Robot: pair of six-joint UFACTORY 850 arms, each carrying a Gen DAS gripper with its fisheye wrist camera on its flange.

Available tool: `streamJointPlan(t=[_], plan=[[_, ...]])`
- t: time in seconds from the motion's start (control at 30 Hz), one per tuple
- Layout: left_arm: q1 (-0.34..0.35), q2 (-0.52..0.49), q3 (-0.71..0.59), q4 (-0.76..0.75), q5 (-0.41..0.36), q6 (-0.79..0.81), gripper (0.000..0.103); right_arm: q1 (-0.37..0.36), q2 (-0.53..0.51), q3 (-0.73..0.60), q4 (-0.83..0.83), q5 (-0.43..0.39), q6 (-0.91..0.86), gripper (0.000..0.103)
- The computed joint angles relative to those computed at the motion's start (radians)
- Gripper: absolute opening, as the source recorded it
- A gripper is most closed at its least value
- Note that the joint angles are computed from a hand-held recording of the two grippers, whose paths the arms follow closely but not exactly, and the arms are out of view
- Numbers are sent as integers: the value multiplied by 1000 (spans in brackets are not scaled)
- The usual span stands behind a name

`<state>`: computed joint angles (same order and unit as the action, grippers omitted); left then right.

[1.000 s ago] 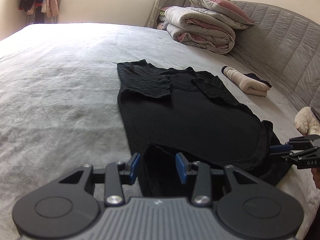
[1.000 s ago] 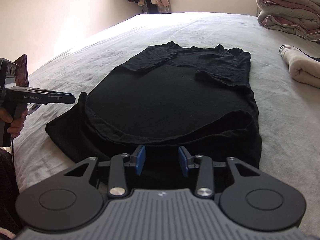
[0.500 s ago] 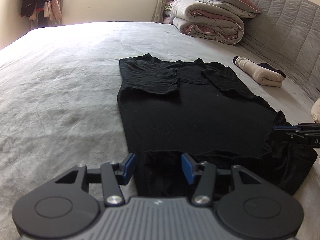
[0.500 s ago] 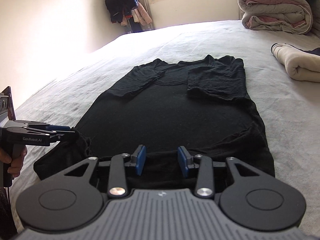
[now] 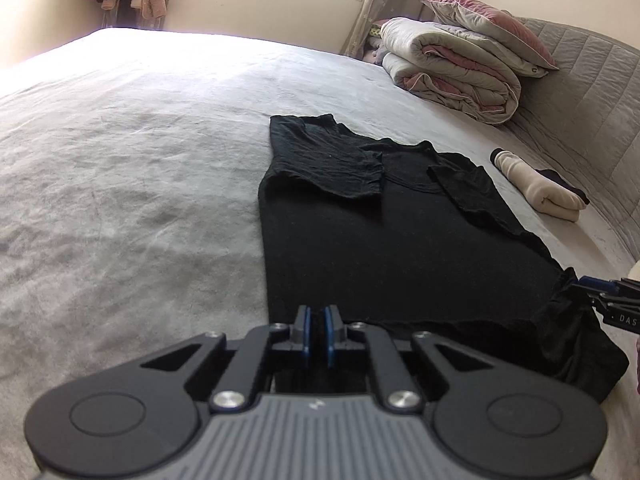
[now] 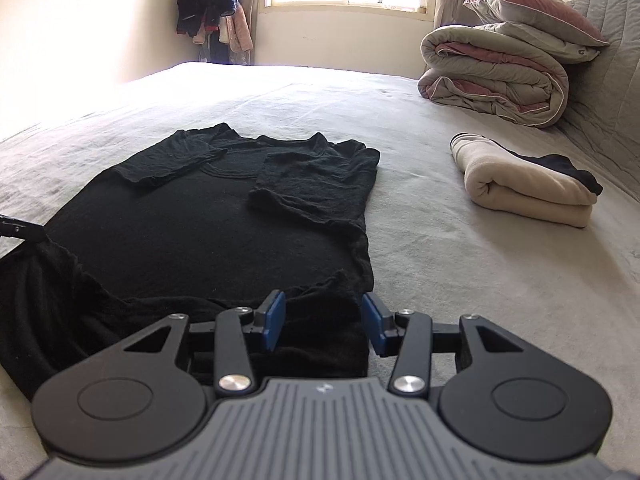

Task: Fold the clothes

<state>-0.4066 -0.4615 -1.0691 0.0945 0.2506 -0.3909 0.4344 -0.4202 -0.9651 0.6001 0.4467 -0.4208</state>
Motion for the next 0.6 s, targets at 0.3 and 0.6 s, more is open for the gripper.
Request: streamJointPlan(t=[0.3, 0.6], plan=[[-10, 24, 37, -220, 24, 184, 6, 26, 0, 25, 113, 93, -51, 3], [-20, 18, 33, -375, 30, 324, 6, 9, -19, 9, 263, 77, -135, 3]])
